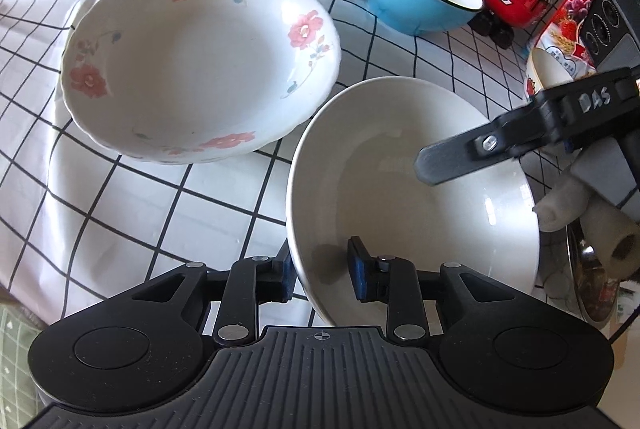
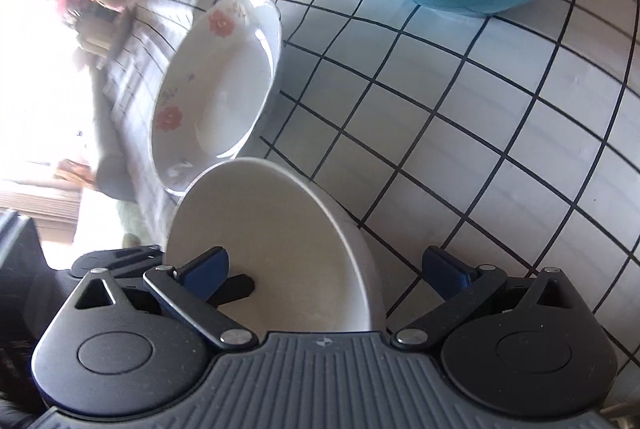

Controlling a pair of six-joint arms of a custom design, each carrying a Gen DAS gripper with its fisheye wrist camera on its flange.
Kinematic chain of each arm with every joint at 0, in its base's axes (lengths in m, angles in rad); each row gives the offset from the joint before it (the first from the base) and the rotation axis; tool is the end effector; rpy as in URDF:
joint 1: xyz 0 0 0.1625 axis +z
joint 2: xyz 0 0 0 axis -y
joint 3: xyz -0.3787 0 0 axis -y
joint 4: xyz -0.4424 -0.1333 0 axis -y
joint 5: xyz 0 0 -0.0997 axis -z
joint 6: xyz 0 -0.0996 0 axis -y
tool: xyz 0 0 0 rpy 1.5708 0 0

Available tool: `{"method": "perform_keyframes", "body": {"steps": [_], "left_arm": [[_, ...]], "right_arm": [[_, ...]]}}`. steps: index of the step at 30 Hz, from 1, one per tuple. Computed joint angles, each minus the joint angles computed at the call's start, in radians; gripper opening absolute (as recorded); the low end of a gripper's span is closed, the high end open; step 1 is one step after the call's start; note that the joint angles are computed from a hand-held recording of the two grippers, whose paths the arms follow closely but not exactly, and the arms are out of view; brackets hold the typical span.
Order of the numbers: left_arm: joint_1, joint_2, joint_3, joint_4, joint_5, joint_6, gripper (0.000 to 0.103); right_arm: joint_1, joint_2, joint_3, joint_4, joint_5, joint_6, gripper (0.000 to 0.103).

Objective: Organize plates and bowls
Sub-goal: 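Close both tools on the large white bowl's rim and lift it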

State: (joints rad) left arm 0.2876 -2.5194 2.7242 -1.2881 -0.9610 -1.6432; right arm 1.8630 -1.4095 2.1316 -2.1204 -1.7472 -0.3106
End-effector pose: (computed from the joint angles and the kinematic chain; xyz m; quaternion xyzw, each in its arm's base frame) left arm -0.1141 -0.2322 0.1744 -0.0944 0.9237 -0.2649 0.2602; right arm 0.2475 -0.4207 0.1302 0.3019 -0.9454 -0.0866 0.0870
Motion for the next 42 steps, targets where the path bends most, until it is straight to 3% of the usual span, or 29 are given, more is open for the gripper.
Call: {"method": "perform_keyframes", "body": {"steps": [5,9,13,15,18,22,30,34,42], "left_arm": [[-0.014,-0.017,0.006,0.018,0.002,-0.012,0.03],[-0.015,-0.028,0.007,0.023,0.002,-0.014,0.03],[-0.002,-0.03,0.006,0.01,-0.002,0.0,0.029],[0.004,-0.028,0.006,0.002,-0.005,0.011,0.029],[0.011,-0.033,0.007,-0.005,-0.006,0.017,0.028],[0.026,-0.032,0.004,-0.016,-0.01,0.017,0.028],[0.038,0.007,-0.008,-0.035,-0.021,0.011,0.028],[0.052,0.012,-0.013,-0.044,-0.03,0.007,0.027],[0.018,0.024,-0.023,-0.016,-0.019,-0.01,0.025]], "right_arm": [[0.004,0.012,-0.015,0.023,-0.002,-0.014,0.103],[0.032,-0.013,0.041,-0.064,-0.048,-0.043,0.103],[0.097,-0.051,0.13,-0.218,-0.179,-0.103,0.083],[0.112,-0.083,0.165,-0.259,-0.206,-0.122,0.083],[0.104,-0.127,0.189,-0.241,-0.205,-0.08,0.081],[0.091,-0.144,0.2,-0.207,-0.213,-0.031,0.059],[0.117,-0.168,0.254,-0.276,-0.24,-0.046,0.057],[0.118,-0.164,0.262,-0.326,-0.254,-0.022,0.046],[0.127,-0.175,0.276,-0.344,-0.263,0.004,0.045]]}}
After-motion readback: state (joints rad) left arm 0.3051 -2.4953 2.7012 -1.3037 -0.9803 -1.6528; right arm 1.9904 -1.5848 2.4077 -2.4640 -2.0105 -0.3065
